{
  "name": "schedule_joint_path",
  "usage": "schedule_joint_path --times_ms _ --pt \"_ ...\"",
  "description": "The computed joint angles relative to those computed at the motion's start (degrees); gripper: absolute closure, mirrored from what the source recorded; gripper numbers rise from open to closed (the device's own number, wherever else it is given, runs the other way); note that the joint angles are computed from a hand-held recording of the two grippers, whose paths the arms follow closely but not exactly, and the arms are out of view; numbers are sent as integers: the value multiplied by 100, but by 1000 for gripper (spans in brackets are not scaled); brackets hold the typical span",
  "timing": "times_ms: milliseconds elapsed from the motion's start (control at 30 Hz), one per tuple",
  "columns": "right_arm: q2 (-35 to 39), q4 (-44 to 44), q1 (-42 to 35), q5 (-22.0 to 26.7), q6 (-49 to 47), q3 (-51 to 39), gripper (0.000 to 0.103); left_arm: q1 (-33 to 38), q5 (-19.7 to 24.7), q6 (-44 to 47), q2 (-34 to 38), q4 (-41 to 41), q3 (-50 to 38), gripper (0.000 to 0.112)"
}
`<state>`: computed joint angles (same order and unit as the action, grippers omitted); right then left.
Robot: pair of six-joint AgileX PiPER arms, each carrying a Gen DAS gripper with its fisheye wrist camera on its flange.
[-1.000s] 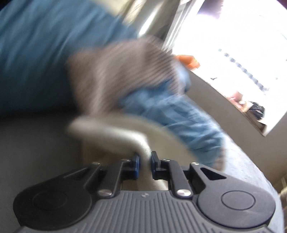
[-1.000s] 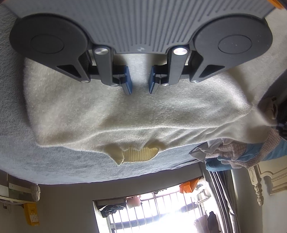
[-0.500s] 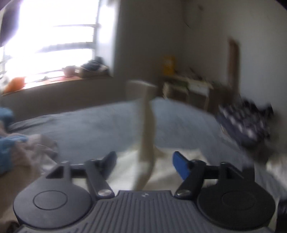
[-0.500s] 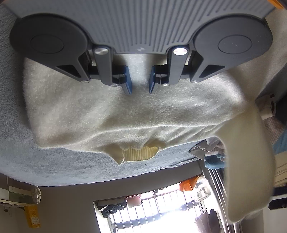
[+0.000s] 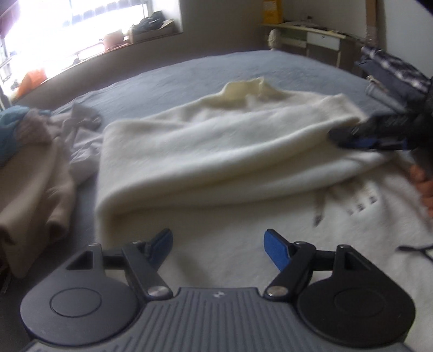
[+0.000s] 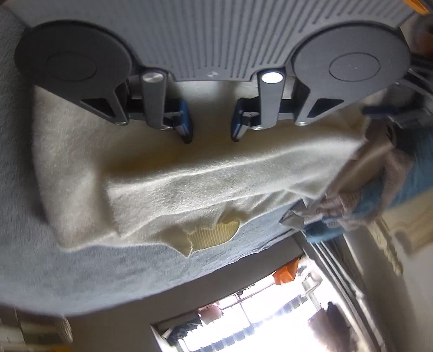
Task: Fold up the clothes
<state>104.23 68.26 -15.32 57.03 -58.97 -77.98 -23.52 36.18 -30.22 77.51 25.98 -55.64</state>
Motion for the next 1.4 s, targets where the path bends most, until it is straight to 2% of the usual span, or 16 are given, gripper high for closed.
schedule_joint_path --times_ms 100,200,400,433,467,500,600,667,767,900,1067,1133,1200,1267,1333,1400 --pt "90 325 -195 508 828 -83 43 151 -213 -231 -71 144 273 30" --pt "265 461 -145 586 1649 -295 43 119 -348 -800 -154 551 438 30" --pt "482 -136 387 -212 2914 -866 46 127 -365 -1852 -235 1469 568 31" --pt "493 -257 471 -336 2978 -925 48 154 -329 -2052 -220 1617 563 31" --pt "505 -383 555 -457 3047 -986 57 245 -333 -2093 -200 1583 542 31" --pt "520 -550 629 -569 3088 -1059 73 349 -356 -2094 -160 1490 509 32" --pt "513 -944 806 -854 3099 -1211 93 556 -470 -2025 -13 1312 439 34" --pt "207 -594 770 -976 2501 -964 94 547 -490 -2103 45 1407 418 34" --pt "-381 133 601 -859 1340 -615 95 568 -530 -2147 52 1367 427 34" --pt "-775 115 364 -878 877 -179 95 519 -551 -2161 45 1436 480 34" --pt "-367 -540 299 -1060 1231 238 95 492 -490 -2144 74 1378 441 34" --pt "-312 -327 144 -816 1551 214 92 491 -450 -2086 69 1304 414 34" --pt "-226 -40 -65 -525 1991 176 84 494 -412 -2046 65 1228 385 34" --pt "-80 334 -307 -273 2523 172 84 497 -408 -2073 74 1211 376 34" --pt "69 765 -512 -122 2972 229 87 475 -397 -2140 91 1264 377 34" --pt "23 723 -426 -173 2842 -19 96 441 -372 -2210 113 1333 365 34"
